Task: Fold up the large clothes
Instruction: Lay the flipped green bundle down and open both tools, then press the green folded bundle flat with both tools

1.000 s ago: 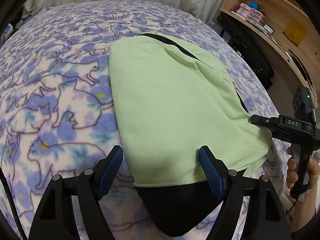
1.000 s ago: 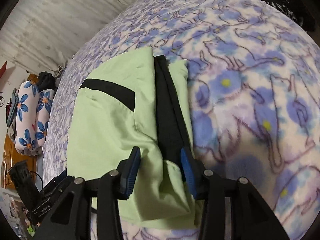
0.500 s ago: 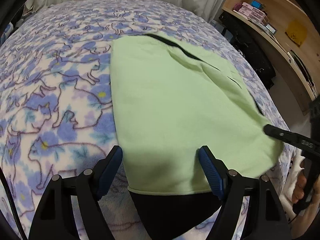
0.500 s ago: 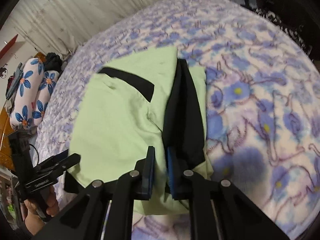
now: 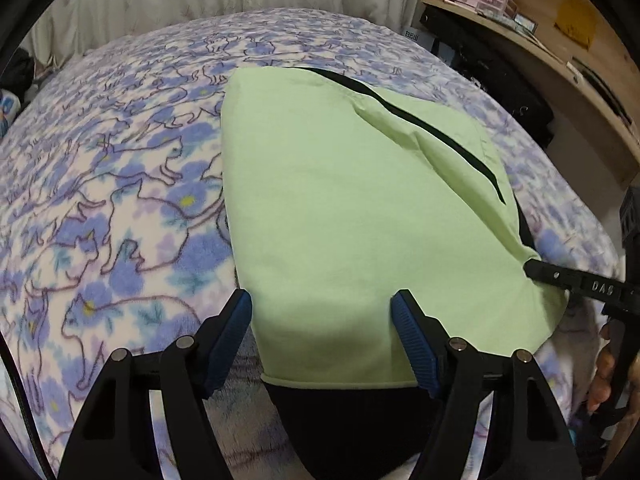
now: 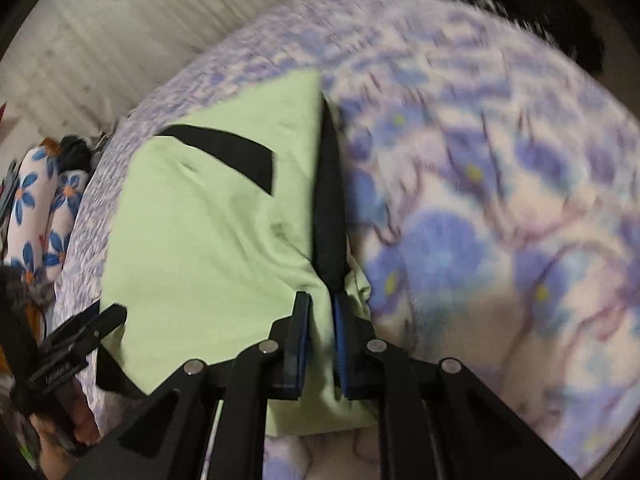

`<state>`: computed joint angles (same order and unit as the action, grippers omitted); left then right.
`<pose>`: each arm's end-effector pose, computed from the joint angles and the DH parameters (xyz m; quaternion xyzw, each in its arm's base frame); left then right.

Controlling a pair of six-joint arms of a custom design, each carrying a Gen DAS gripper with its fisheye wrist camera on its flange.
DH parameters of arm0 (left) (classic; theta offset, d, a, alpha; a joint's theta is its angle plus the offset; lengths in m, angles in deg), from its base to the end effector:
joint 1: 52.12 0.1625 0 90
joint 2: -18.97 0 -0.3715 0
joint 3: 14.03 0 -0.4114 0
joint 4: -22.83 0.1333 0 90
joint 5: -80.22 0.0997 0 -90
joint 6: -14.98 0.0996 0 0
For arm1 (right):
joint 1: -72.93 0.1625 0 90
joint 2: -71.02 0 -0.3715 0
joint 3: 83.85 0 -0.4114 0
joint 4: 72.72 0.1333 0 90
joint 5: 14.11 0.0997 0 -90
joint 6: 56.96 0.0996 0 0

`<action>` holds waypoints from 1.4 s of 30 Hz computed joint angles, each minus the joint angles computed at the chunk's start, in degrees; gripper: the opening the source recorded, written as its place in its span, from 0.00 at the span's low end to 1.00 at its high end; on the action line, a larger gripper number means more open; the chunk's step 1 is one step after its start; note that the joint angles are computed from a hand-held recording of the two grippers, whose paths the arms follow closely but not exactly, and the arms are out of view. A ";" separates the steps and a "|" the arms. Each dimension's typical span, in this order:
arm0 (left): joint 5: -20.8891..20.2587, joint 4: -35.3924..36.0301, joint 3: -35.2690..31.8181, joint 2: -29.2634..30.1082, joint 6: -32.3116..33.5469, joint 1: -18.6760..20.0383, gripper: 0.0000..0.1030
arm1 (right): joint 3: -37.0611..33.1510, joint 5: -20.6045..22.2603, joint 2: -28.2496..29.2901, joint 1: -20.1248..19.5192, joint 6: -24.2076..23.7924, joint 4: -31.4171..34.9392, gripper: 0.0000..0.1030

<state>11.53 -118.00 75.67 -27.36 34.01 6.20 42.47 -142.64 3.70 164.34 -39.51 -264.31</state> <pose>-0.2058 -0.6562 0.0696 0.4091 0.8914 -0.0839 0.1763 0.0831 -0.4794 0.1627 -0.2414 -0.8542 0.3886 0.2471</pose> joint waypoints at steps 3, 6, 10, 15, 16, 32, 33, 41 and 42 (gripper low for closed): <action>-0.77 1.62 -0.76 -0.13 -0.05 0.23 0.69 | -1.45 -2.48 -0.37 1.58 1.03 3.30 0.16; -1.95 7.01 -4.00 0.58 -1.51 0.67 0.71 | -2.51 -3.41 -0.92 2.52 0.47 2.92 0.26; -3.90 10.09 -8.37 2.45 -3.43 1.46 0.71 | -5.97 -2.95 -0.02 2.80 -3.33 -1.21 0.40; -5.15 11.57 -15.38 6.54 -4.81 2.11 0.71 | -11.67 0.65 1.04 -0.24 -5.28 2.48 0.40; -5.26 11.95 -16.68 7.38 -5.03 2.22 0.71 | -12.23 1.65 0.96 -1.08 -4.80 3.56 0.40; -6.76 19.56 -30.84 16.72 -8.20 3.91 0.65 | -19.42 1.42 4.58 -3.77 -11.45 8.87 0.01; -6.36 19.59 -31.09 16.95 -7.85 3.78 0.65 | -20.05 -0.69 5.27 -3.05 -13.34 7.42 0.01; -4.05 16.85 -30.73 18.16 -4.82 3.48 0.63 | -21.74 -1.27 6.88 -7.08 -11.40 11.29 0.01; -4.03 16.69 -30.64 18.12 -4.65 3.47 0.63 | -21.26 -0.41 6.51 -7.39 -11.01 10.92 0.01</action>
<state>7.50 -101.31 45.03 -9.24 29.36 9.68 21.21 -143.04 10.22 156.94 -50.52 -253.39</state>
